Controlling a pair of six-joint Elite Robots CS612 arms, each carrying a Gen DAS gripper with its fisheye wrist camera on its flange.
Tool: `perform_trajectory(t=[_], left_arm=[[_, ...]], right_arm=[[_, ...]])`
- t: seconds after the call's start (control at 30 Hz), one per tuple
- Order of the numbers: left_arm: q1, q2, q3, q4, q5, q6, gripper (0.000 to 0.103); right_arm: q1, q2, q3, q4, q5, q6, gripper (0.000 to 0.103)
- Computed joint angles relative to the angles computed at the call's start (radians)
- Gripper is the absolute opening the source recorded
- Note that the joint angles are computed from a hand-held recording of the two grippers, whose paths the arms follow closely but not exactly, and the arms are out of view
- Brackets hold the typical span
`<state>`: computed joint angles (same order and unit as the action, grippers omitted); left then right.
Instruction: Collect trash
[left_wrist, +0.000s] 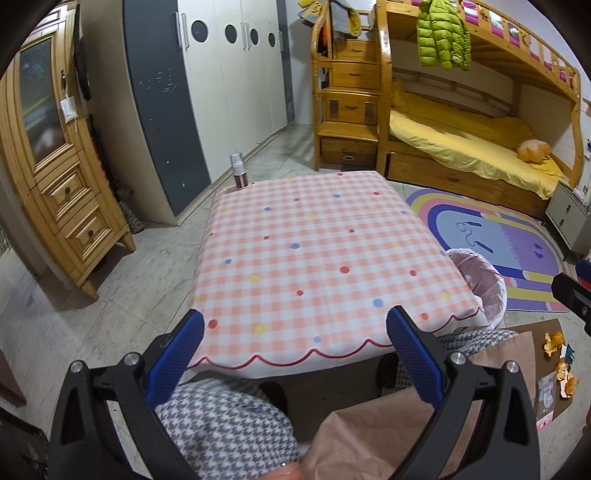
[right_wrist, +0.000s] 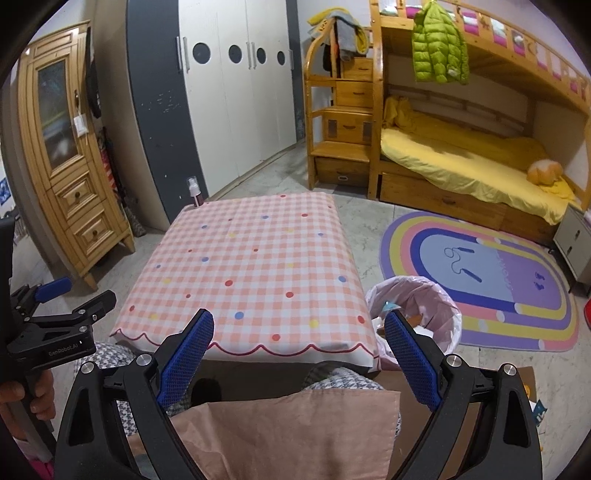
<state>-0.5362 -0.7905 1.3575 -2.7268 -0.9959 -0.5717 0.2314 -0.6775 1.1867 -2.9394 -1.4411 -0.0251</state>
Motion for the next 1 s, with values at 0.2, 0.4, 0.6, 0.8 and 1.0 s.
perform_trajectory(t=[0.2,0.4,0.6,0.8,1.0], left_arm=[[0.003,-0.005,0.007,-0.002,0.006,-0.010,0.096],[0.005,-0.001,0.005,-0.006,-0.004,-0.001,0.096],[0.004,0.003,-0.004,-0.001,-0.003,0.004,0.096],[0.004,0.004,-0.009,0.007,-0.005,0.001,0.096],[0.006,0.005,-0.010,0.011,-0.006,-0.002,0.096]], right_arm=[[0.004,0.001,-0.004,-0.001,0.010,-0.016,0.093],[0.005,0.003,-0.007,0.004,0.011,-0.018,0.093],[0.003,0.008,-0.016,0.016,0.014,-0.020,0.093],[0.001,0.011,-0.019,0.024,0.021,-0.020,0.093],[0.001,0.012,-0.022,0.026,0.022,-0.019,0.093]])
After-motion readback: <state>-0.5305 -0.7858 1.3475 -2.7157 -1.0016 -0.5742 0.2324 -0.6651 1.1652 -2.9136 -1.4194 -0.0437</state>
